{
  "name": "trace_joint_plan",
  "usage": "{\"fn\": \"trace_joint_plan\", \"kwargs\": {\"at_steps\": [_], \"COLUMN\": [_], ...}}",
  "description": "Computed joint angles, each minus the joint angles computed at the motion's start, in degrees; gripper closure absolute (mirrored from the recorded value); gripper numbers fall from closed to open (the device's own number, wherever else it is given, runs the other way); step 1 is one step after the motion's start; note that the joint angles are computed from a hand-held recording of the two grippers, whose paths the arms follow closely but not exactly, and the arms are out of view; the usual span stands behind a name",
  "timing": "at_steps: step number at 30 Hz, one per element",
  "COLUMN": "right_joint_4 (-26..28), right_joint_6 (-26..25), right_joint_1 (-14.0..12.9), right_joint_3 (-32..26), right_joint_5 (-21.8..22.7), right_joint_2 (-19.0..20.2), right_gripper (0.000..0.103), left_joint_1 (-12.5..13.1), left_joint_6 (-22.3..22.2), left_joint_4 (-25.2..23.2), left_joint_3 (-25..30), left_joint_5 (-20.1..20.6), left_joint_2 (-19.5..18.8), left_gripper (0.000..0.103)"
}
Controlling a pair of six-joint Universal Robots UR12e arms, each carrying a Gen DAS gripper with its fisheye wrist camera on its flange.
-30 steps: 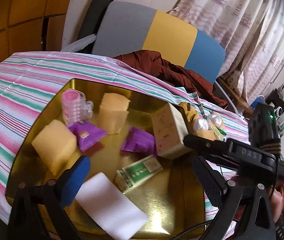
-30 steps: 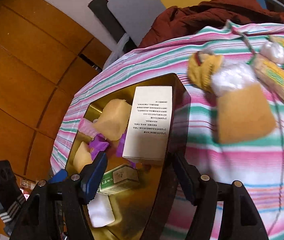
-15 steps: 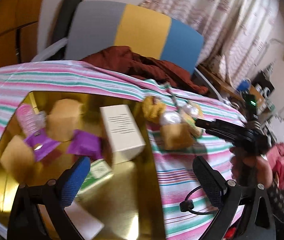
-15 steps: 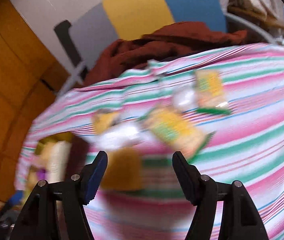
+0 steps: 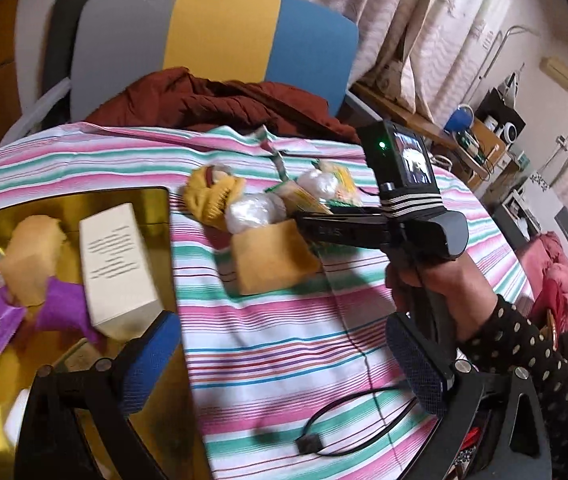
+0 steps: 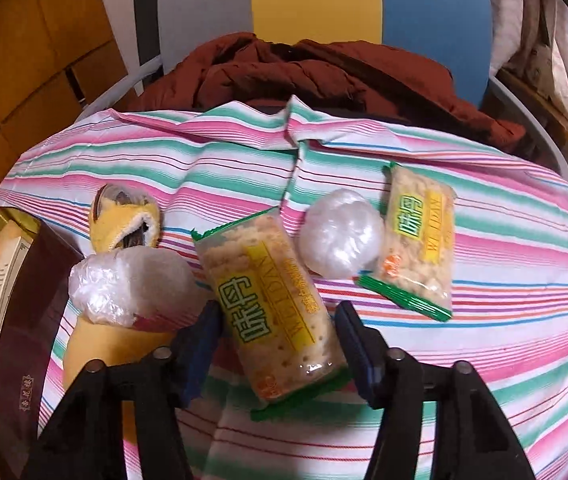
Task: Organize objects
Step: 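Grasp the WEIDAN cracker packet with the right gripper, then grasp another yellow sponge with the left gripper while the right holds the cracker packet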
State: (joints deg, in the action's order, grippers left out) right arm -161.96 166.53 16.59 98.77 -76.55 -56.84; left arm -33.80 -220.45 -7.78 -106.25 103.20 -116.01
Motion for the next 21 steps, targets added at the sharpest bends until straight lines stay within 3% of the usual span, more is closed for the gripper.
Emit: {"fn": "trace_joint_plan", "kwargs": {"at_steps": [5, 14, 21], "right_joint_4": [-3.2, -11.5, -17.8], "right_joint_6": [1.7, 4.1, 9.6], "right_joint_1": [-0.6, -2.7, -4.5], "right_joint_3": [2.4, 8.8, 11.7], "right_joint_5": [0.2, -7.5, -5.6], "right_joint_2": [-0.8, -3.2, -3.3], "right_gripper": [0.049, 0.050, 0.050], "left_joint_1": [0.1, 1.1, 1.2], "left_joint_6": [1.3, 0.7, 0.7], "left_joint_4": [-3.1, -7.8, -13.3], "left_joint_3": [3.0, 8.0, 12.4], "left_joint_5": [-0.5, -1.5, 1.9], "left_joint_2": [-1.8, -5.3, -8.3], "left_gripper": [0.000, 0.000, 0.000]}}
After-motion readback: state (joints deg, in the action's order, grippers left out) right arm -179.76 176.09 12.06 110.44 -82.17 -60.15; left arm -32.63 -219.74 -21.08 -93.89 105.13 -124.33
